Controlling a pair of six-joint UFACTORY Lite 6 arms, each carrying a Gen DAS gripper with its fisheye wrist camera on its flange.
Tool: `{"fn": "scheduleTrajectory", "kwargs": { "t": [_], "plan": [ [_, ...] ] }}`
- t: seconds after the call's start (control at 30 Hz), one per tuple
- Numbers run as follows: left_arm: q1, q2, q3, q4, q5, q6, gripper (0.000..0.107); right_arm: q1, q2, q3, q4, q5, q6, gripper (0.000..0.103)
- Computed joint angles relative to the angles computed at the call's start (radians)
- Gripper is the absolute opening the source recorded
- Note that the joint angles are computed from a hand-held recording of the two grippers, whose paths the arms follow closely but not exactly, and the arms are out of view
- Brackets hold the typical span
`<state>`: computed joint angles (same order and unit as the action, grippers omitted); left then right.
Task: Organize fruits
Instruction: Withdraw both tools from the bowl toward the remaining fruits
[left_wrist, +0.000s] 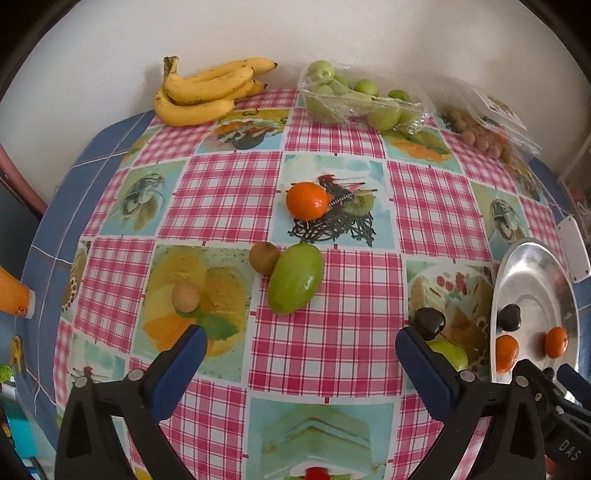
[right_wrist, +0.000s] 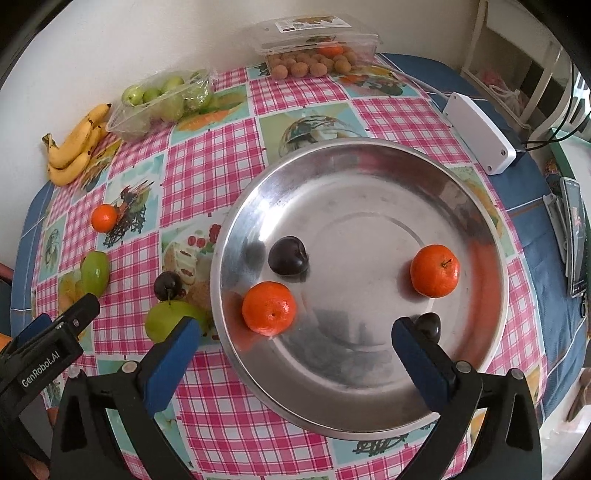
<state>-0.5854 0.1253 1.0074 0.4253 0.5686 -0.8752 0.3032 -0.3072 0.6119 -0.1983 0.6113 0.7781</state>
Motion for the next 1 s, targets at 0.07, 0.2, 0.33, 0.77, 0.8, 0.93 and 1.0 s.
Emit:
{"fn": "scheduleTrajectory", "kwargs": {
  "t": [0.07,0.2,0.33,0.77,0.8,0.93,1.0],
  "plan": [
    [0.004,-0.005,-0.001,-0.012,-0.008,0.007,0.103,0.003,-0.002,-0.001,-0.006,0.000,-0.001,0.103],
    [0.001,-0.020,0.001,0.028,0.007,-0.041,0.103,0.009,-0.021,-0.007,-0.007,-0.015,-0.008,0.103],
    [0.008,-0.039,0.002,0.096,0.041,-0.126,0.103,0.022,-0.029,-0.003,-0.010,-0.023,-0.016,0.103],
    [0.055,-0.089,-0.010,0.128,0.067,-0.169,0.103,0.042,-0.040,0.008,0.000,-0.050,-0.004,0.103],
    [0.061,-0.092,-0.012,0.131,0.069,-0.170,0.103,0.054,-0.034,0.012,-0.023,-0.046,0.023,0.103],
    [0.086,-0.114,-0.024,0.122,0.063,-0.147,0.103,0.123,-0.003,0.036,-0.164,-0.014,0.169,0.103],
    [0.096,-0.119,-0.026,0.123,0.068,-0.135,0.103,0.150,0.010,0.050,-0.205,0.004,0.207,0.103]
  ]
}}
